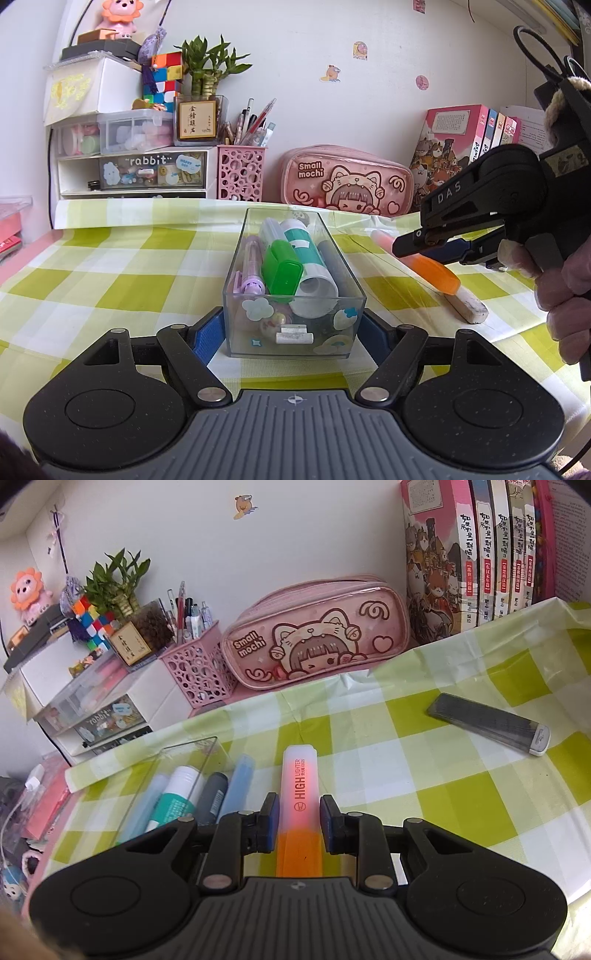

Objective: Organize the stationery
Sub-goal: 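Grasp the orange highlighter with the right tool and lift it, then lower the orange highlighter into the clear box and open the right tool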

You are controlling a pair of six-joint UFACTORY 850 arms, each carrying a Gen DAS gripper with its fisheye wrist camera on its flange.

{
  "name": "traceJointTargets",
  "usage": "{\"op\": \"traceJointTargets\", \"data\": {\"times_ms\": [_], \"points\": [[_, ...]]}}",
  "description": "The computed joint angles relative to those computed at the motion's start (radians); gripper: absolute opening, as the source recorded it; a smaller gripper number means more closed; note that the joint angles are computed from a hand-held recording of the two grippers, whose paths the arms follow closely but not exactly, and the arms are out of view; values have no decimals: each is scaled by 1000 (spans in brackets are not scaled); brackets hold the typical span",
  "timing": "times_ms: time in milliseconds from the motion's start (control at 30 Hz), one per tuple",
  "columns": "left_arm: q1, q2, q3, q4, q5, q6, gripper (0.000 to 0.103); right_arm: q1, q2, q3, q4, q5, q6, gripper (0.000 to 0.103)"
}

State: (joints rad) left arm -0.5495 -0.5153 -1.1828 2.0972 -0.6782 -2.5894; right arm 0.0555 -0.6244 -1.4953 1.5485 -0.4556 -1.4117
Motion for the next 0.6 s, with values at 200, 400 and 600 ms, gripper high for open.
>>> {"op": "traceJointTargets", "data": {"times_ms": [200, 400, 600], "points": [[0, 0, 0, 0, 0, 0, 74, -7, 10, 1, 9, -115, 41, 27], [0, 0, 0, -1, 0, 1, 74, 0, 4, -12, -10, -204, 120, 27], [0, 0, 0, -1, 0, 1, 74, 16, -8, -29, -38, -228, 196, 27]]}}
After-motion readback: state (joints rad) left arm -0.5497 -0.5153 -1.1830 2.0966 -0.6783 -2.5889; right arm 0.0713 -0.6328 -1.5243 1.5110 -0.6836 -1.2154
